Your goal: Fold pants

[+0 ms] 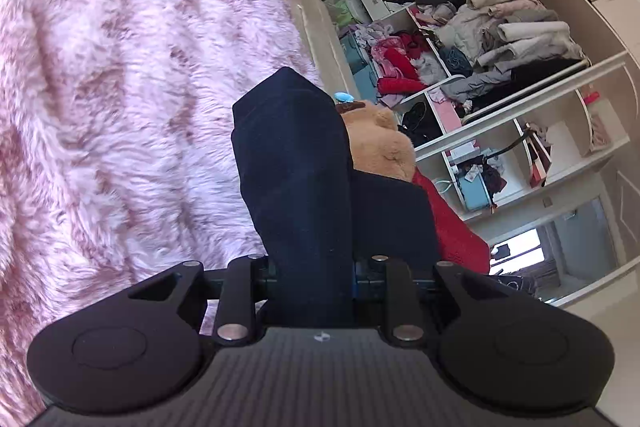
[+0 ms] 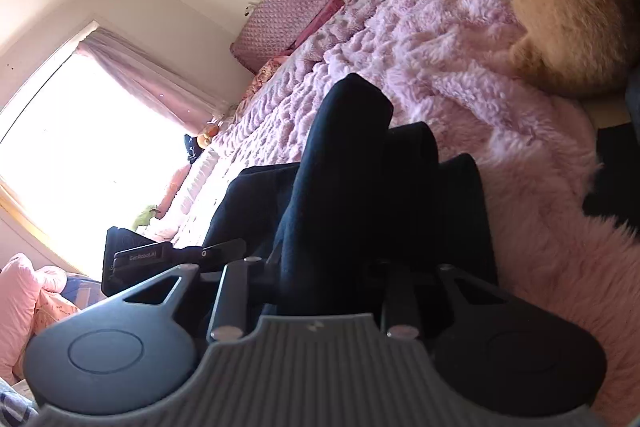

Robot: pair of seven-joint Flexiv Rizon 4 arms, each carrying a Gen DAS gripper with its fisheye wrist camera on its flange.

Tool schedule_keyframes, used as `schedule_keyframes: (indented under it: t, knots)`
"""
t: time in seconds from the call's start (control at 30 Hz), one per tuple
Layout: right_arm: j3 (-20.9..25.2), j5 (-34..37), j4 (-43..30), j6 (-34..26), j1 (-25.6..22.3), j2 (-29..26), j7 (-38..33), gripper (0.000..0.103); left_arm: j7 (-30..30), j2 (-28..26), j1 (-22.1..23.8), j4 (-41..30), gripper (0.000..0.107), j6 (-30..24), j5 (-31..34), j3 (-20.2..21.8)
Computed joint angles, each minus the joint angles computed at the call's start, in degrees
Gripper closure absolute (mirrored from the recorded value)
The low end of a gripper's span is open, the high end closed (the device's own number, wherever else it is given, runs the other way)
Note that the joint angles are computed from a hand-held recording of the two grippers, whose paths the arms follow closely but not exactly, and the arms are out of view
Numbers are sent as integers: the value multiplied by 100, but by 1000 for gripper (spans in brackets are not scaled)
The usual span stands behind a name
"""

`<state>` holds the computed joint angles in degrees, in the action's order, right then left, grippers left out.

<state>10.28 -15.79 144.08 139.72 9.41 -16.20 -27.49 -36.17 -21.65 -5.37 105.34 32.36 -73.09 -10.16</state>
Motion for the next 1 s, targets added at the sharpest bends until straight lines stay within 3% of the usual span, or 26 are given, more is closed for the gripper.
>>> schedule_keyframes:
  t: [0.13, 0.3, 0.5, 0.63, 0.73, 0.8, 0.87, 1.0]
  knots:
    - [39, 300, -175, -708, 208, 564, 200, 83, -322, 330, -149, -49, 79, 288, 526, 107]
    - [45, 856, -601, -1740, 632, 1192, -287, 83, -237, 721, -134, -44, 79, 432, 756, 245]
    - [87, 1583, -1629, -2540, 1188, 1106, -871, 84, -295, 1064, 110, -142, 79, 434, 1066, 534]
    - [273, 980, -2471, -2654, 1101, 515, -618, 84, -345, 1113, 431, -332, 79, 301, 1160, 735]
    - [721, 145, -3298, -2692, 746, -222, -175, 84, -461, 1074, 737, -493, 79, 234, 1262, 894]
    - [1087, -368, -4035, -2752, 581, -874, 8, 84, -448, 1022, 950, -558, 79, 344, 1267, 984]
    - [1747, -104, -4909, -3016, 469, -1581, -606, 84, -497, 907, 1176, -686, 79, 433, 1368, 1063]
    - [2075, -1575, -6749, -3500, 781, -3166, 353, 84, -759, 460, 1705, -1154, 79, 415, 1767, 1166]
